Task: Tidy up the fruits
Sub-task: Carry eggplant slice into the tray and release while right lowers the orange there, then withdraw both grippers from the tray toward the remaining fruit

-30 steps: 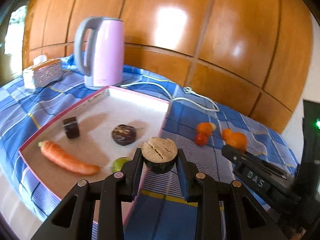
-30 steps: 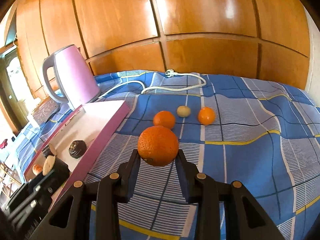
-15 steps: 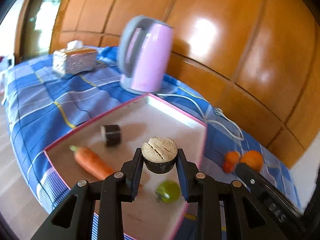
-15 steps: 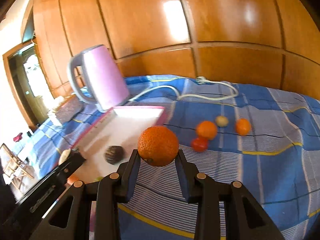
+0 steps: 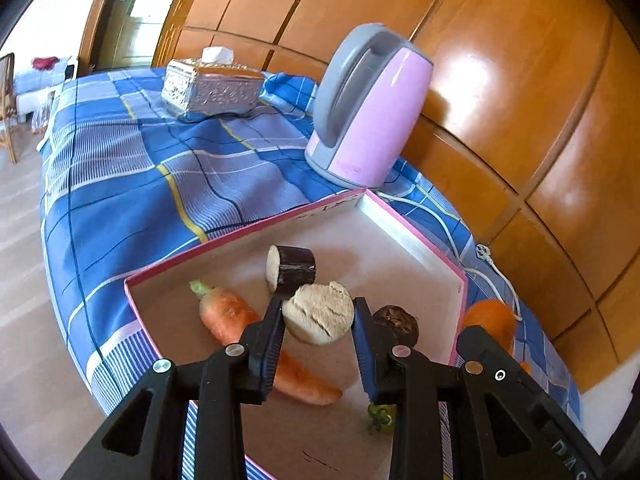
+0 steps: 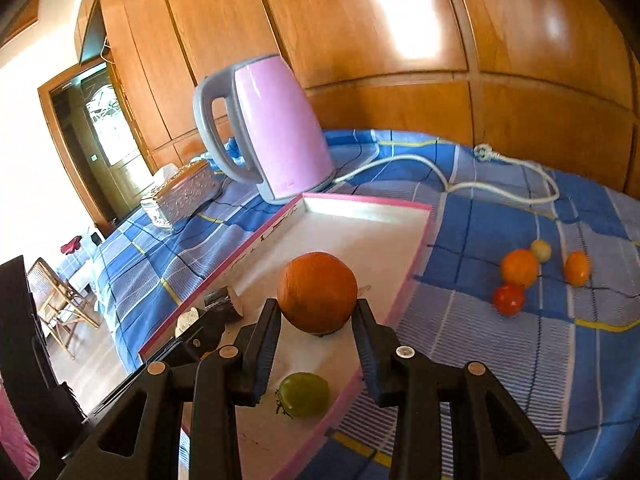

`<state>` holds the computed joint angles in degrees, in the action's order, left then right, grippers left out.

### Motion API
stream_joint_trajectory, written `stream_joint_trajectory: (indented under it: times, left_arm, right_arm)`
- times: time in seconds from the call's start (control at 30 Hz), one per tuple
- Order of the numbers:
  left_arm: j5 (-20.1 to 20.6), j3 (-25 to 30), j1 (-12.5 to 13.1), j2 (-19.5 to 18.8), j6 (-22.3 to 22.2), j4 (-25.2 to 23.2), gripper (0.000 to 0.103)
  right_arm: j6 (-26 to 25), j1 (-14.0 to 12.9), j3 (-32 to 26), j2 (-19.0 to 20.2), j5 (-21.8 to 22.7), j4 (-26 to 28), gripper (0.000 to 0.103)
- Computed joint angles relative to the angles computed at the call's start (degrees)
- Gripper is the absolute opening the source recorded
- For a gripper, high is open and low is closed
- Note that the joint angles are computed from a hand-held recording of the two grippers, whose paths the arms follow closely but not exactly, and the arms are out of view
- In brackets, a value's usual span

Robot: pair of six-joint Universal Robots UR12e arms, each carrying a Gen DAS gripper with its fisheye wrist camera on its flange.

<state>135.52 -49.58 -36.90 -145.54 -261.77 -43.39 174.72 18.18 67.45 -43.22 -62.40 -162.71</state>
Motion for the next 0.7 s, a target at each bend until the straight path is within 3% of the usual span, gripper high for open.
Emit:
stream_joint_trajectory:
  times: [0.1, 0.2, 0.7]
  left_arm:
    - [0.33, 0.18, -0.04, -0.04, -0.72, -0.75, 0.039]
    - [0.17, 0.10, -0.02, 0.08, -1.83, -1.46, 0.050]
    - [1.01, 1.25, -0.37, -0.62, 1.66, -0.81, 0.056]
  right_arm:
    - [0.43, -0.10, -0.09, 0.08, 0.56, 0.10, 0.039]
    - [0.92, -0.26, -0.49, 0.18, 1.27, 1.00, 0.038]
    - [0.24, -1.51, 3.01, -1.66, -4.04, -1.09, 0.040]
